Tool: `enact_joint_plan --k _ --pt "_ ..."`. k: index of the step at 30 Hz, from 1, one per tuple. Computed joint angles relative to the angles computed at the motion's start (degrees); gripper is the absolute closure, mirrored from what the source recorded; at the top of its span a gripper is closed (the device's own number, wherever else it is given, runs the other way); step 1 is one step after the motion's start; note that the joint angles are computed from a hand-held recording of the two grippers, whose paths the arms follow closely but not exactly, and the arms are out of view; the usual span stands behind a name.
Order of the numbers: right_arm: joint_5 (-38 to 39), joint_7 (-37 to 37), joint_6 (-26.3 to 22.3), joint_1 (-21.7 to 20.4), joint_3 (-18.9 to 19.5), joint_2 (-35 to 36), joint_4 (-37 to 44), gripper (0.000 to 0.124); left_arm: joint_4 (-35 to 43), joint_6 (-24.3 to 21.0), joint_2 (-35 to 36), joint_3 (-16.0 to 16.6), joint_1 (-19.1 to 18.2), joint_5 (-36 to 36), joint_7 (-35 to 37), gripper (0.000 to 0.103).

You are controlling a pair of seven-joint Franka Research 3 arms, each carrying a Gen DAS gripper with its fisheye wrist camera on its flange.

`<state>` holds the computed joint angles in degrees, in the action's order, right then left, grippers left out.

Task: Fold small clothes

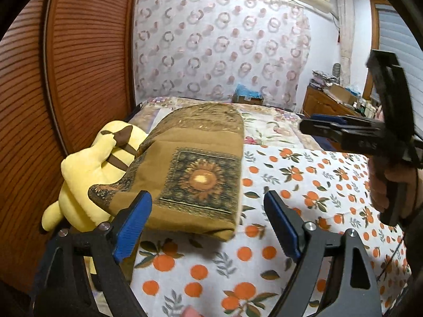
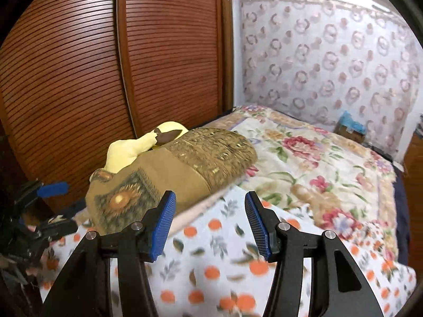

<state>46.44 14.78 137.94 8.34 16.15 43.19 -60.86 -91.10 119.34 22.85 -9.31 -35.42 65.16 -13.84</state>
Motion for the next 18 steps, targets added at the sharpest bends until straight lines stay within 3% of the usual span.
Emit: enact_joint_plan --k 7,14,18 --pt "13.98 -12.59 5.82 -6.69 1.02 -15.67 -23.74 0.064 4.53 -1.06 2.53 -0.14 -2.51 1.11 1.87 0.016" --pt "25.32 -20.42 6.46 -8.05 -3.23 -26.12 -38.01 0.063 11.33 -0.26 7.22 1.05 -5.65 1.03 5.41 0.016" --pt "30.46 -22.87 6.39 -7.67 -6.51 -31.44 -44.83 0.045 15.88 0.29 10.32 2.23 -7.64 0.14 7.53 0.016"
